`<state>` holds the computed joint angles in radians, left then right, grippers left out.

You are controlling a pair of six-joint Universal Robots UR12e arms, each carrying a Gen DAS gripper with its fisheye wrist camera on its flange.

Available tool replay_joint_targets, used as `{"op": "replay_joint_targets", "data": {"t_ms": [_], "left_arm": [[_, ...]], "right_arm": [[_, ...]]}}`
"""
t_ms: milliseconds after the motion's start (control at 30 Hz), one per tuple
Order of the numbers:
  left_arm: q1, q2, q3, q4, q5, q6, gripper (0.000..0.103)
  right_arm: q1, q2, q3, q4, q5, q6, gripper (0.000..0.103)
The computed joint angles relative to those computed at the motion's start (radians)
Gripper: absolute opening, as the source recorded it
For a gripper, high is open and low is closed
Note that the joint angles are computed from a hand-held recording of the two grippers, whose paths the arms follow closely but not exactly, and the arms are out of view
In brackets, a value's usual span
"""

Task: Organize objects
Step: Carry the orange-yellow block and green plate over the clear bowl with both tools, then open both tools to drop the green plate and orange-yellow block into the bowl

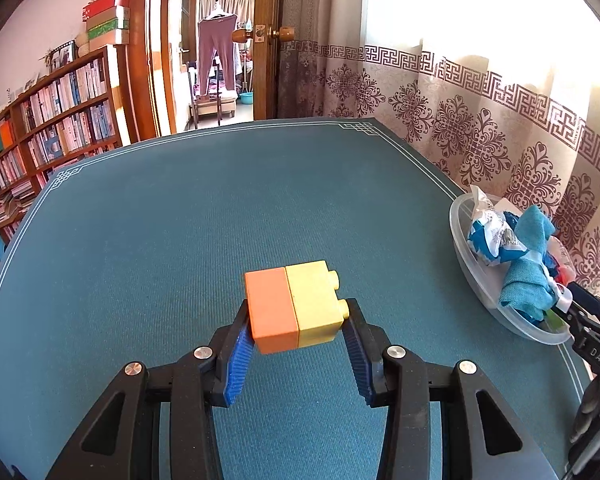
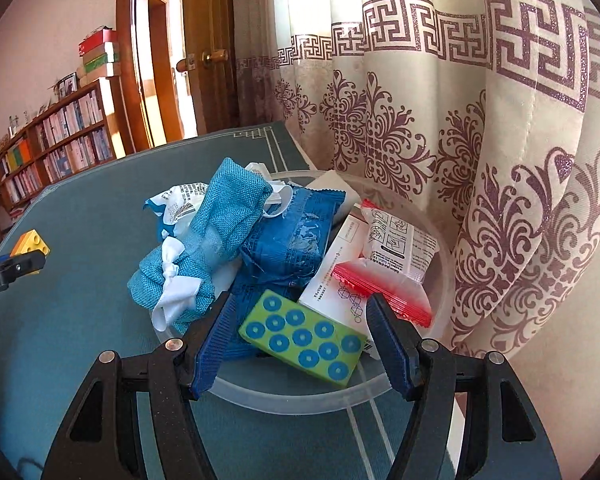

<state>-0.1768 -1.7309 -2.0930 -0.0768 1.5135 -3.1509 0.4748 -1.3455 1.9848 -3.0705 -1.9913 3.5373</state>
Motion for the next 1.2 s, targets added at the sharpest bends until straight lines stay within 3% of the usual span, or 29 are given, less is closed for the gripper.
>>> {"op": "replay_joint_targets", "data": {"t_ms": [433, 667, 1200], "left_arm": [[-0.074, 0.011, 0.027, -0.031, -0.088, 0.072, 0.046], [-0.111, 0.0, 0.052, -0.045, -0.168, 0.112, 0.046], [-0.198, -0.08, 0.15, -0.077, -0.245, 0.187, 0.046]], "right_arm": [[0.019, -0.036, 0.057, -0.086, -0.034, -0.035, 0.069], [0.012, -0.061, 0.089, -0.088, -0.044, 0.011, 0.069], [-0.035, -0.1, 0.128, -0.075, -0.041, 0.108, 0.069]]}}
